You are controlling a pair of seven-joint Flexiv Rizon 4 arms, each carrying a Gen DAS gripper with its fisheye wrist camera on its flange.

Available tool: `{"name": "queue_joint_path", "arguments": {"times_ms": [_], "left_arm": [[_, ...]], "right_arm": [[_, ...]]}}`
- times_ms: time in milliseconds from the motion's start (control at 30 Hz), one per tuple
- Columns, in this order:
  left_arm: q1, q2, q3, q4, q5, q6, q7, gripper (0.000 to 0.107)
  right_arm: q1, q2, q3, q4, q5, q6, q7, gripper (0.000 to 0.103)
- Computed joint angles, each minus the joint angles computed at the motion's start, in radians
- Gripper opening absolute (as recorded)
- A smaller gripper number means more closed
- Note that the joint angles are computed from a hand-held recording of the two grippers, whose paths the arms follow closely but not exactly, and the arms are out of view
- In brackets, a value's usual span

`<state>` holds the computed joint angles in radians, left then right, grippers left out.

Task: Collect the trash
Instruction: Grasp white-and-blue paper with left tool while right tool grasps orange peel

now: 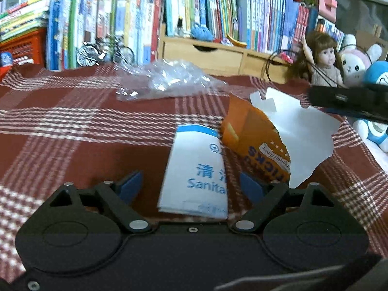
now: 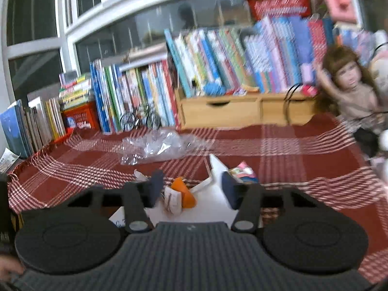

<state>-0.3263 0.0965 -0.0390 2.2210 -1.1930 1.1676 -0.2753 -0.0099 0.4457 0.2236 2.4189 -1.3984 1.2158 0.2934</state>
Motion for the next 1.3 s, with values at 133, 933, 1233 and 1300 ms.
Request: {"name": "queue_joint_path", "arguments": {"times_ms": [133,933,1233,1300], "left_arm": [[-0.016,-0.025,-0.021,-0.007,-0.006,0.060,0.016,0.053],[0.039,0.108,0.064,0.047,-0.097,-0.080,0.119,0.023],[0.054,0.157,0.083,0.076,-0.074,-0.111,0.124,0.024],[0.056,0.159,0.084,0.078,-0.067,-0.111,0.123,0.025]], "right_arm": [[-0.007,-0.110,-0.047,-0.055,-0.043,0.075,-0.031,0.044],[0.054,-0.108,-0.069,-0.053,-0.165,0.059,0.052,0.015],[0.049,-0.146,-0.035,-0.045,0.076,0.012,-0.128,0.062],[0.054,-0.170,-0.030,-0.050,0.101,0.022,-0.183,0.069]]}}
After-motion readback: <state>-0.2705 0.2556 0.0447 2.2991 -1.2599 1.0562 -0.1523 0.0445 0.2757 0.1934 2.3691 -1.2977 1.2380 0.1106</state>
